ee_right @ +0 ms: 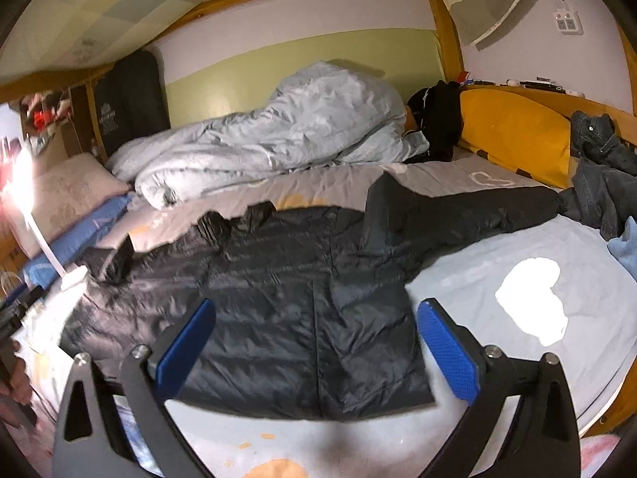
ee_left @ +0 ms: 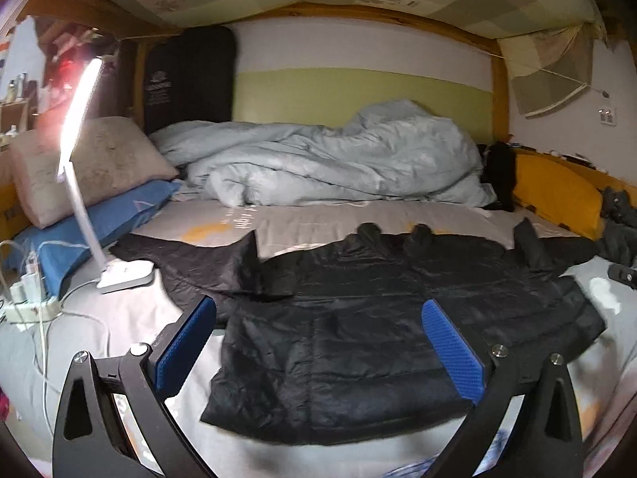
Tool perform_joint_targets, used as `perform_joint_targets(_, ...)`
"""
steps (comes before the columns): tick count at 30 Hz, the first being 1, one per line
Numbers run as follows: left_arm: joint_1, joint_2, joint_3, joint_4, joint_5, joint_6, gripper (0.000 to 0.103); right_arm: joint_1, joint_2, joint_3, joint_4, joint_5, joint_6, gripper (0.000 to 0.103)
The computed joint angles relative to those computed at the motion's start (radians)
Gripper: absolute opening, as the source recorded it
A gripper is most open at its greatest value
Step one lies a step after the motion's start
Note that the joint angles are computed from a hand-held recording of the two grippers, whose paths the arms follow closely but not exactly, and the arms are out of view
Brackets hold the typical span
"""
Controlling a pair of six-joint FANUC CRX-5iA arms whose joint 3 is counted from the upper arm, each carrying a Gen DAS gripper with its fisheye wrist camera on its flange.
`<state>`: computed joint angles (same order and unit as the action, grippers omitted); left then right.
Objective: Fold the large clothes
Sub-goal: 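Grasp the jacket sleeve with the right gripper and lift it across the body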
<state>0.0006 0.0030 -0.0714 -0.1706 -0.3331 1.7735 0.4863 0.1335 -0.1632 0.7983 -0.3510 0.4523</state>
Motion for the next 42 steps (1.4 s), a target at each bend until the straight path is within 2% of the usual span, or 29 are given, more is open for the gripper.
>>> perform_joint_targets(3,-0.008,0.03,0.074,0.036,-0.03,-0.025,0.101,-0.004,0.008,0.145,-0.239,-0.09,0.192,0.098)
perform_joint_targets(4,-0.011,0.043,0.1,0.043,-0.034,-0.03,0.101,-0.011,0.02,0.197,-0.289,-0.126,0.23,0.098)
perform_joint_targets(6,-0.027,0.086,0.195,-0.018,-0.082,0.028,0.101,-0.035,0.049,0.3,-0.373,-0.18,0.29,0.098)
perform_joint_targets(8,-0.025,0.123,0.246,0.025,-0.073,-0.025,0.101,-0.068,0.091,0.404,-0.423,-0.226,0.314,0.098)
perform_joint_targets(11,-0.041,0.178,0.339,-0.058,-0.086,0.059,0.103,-0.133,0.189,0.591,-0.563,-0.283,0.428,0.098)
perform_joint_targets(14,-0.034,0.219,0.364,-0.049,-0.076,0.057,0.103,-0.178,0.281,0.672,-0.512,-0.294,0.355,0.099)
perform_joint_targets(16,-0.031,0.246,0.372,-0.062,-0.078,0.063,0.103,-0.213,0.354,0.744,-0.526,-0.323,0.36,0.099)
perform_joint_targets(19,-0.035,0.323,0.448,-0.104,-0.173,0.057,0.103,-0.258,0.473,0.847,-0.529,-0.405,0.339,0.098)
perform_joint_targets(21,-0.029,0.36,0.467,-0.093,-0.201,0.029,0.103,-0.3,0.574,1.0,-0.659,-0.518,0.393,0.098)
perform_joint_targets(23,-0.023,0.386,0.477,-0.085,-0.219,0.01,0.103,-0.332,0.636,1.101,-0.761,-0.574,0.447,0.098)
perform_joint_targets(25,-0.026,0.399,0.482,-0.131,-0.22,0.035,0.103,-0.349,0.721,1.224,-0.76,-0.652,0.445,0.098)
perform_joint_targets(27,-0.047,0.418,0.512,-0.245,-0.253,0.101,0.103,-0.368,0.774,1.304,-0.777,-0.697,0.423,0.098)
perform_joint_targets(28,-0.051,0.43,0.527,-0.261,-0.276,0.11,0.103,-0.382,0.801,1.348,-0.805,-0.726,0.411,0.098)
perform_joint_targets(29,-0.041,0.436,0.525,-0.228,-0.278,0.09,0.103,-0.389,0.818,1.368,-0.808,-0.744,0.387,0.097)
perform_joint_targets(30,-0.027,0.437,0.512,-0.18,-0.269,0.063,0.103,-0.393,0.836,1.394,-0.801,-0.761,0.372,0.094)
perform_joint_targets(33,-0.004,0.439,0.496,-0.114,-0.261,0.047,0.103,-0.393,0.85,1.406,-0.781,-0.771,0.359,0.077)
perform_joint_targets(34,-0.001,0.438,0.493,-0.109,-0.256,0.052,0.103,-0.39,0.862,1.427,-0.77,-0.781,0.358,0.058)
perform_joint_targets(35,0.0,0.435,0.491,-0.109,-0.252,0.059,0.103,-0.389,0.856,1.416,-0.762,-0.773,0.35,0.024)
perform_joint_targets(36,0.001,0.431,0.486,-0.11,-0.242,0.062,0.103,-0.391,0.823,1.363,-0.776,-0.737,0.347,0.011)
perform_joint_targets(38,-0.001,0.413,0.463,-0.119,-0.21,0.058,0.103,-0.382,0.766,1.266,-0.762,-0.653,0.368,0.007)
perform_joint_targets(40,-0.024,0.393,0.454,-0.202,-0.196,0.104,0.103,-0.347,0.712,1.159,-0.651,-0.562,0.381,0.006)
perform_joint_targets(42,-0.041,0.372,0.439,-0.254,-0.174,0.134,0.103,-0.323,0.651,1.06,-0.621,-0.471,0.401,0.006)
